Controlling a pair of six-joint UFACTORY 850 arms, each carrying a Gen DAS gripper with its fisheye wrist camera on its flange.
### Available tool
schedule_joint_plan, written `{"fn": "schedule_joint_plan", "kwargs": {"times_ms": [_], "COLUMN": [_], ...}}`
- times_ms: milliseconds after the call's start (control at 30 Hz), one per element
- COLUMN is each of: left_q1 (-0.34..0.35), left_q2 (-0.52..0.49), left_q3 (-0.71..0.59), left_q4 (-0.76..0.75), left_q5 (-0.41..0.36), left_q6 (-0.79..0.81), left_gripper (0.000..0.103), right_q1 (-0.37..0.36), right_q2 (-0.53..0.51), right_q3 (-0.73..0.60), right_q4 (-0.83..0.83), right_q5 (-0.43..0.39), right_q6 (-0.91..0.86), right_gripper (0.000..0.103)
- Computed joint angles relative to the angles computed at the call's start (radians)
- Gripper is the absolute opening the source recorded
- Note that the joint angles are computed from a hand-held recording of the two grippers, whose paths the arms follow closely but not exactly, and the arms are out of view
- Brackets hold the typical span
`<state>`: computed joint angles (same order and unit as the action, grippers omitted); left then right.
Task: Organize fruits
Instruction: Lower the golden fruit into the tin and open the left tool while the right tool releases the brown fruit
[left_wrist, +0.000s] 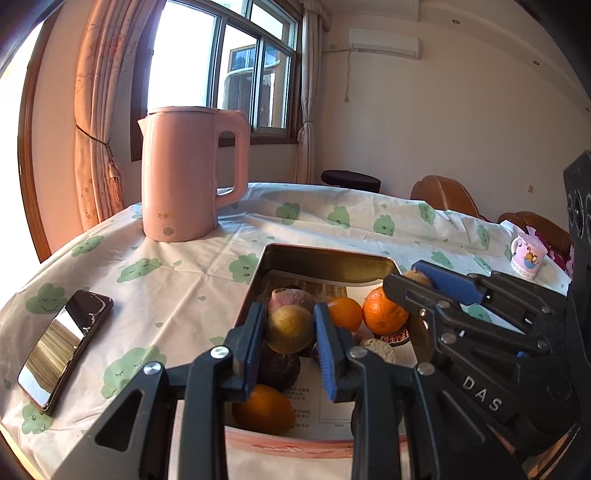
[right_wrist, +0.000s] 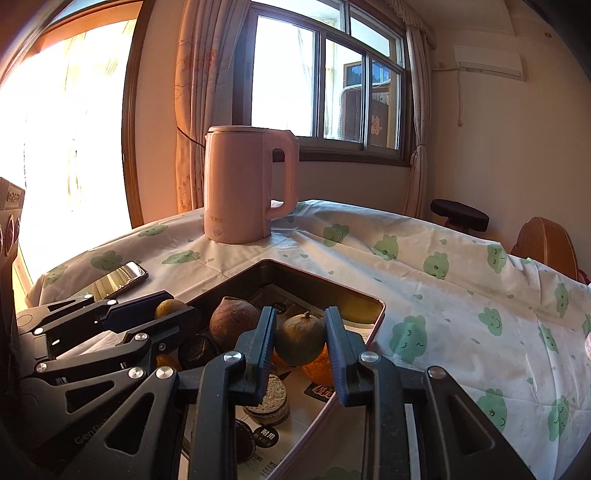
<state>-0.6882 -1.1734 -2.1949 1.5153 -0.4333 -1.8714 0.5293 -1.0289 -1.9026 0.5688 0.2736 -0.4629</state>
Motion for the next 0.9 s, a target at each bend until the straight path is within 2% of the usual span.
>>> {"fn": "schedule_joint_plan", "kwargs": {"times_ms": [333,467,567,700,733,800,900], "left_q1": [0.008,0.007,0.007,0.006,0.005,0.002,0.001], "left_q2": [-0.048,-0.062,-0.073,-0.08,-0.08,-0.076,-0.062], "left_q3": [-0.089,-0.115,-0.136,-0.148,-0.149,-0.141,-0.114], "left_q4": [-0.246,-0.303,-0.347,-0.366,-0.365,-0.331,-0.274], "left_q5": [0.031,0.025,0.021,0.015,0.012,0.002,0.004], "left_q6": [0.249,0.315,0.364,0.388,0.39,0.359,0.296], "left_gripper": [0.029,0.029,0.029,0.029,0.033,0.037,0.041], "right_q1": [-0.009,-0.016,-0.02,-0.019,-0.018,-0.015,-0.014], "right_q2": [-0.035,-0.059,-0.064,-0.069,-0.069,-0.064,-0.056], "right_q3": [-0.063,-0.109,-0.118,-0.127,-0.128,-0.118,-0.102], "right_q4": [0.127,0.312,0.323,0.426,0.448,0.422,0.403], "right_q5": [-0.085,-0.134,-0.149,-0.153,-0.151,-0.137,-0.109], "right_q6": [-0.105,-0.271,-0.272,-0.375,-0.398,-0.374,-0.342], "right_gripper": [0.029,0.029,0.029,0.029,0.029,0.03,0.037]}}
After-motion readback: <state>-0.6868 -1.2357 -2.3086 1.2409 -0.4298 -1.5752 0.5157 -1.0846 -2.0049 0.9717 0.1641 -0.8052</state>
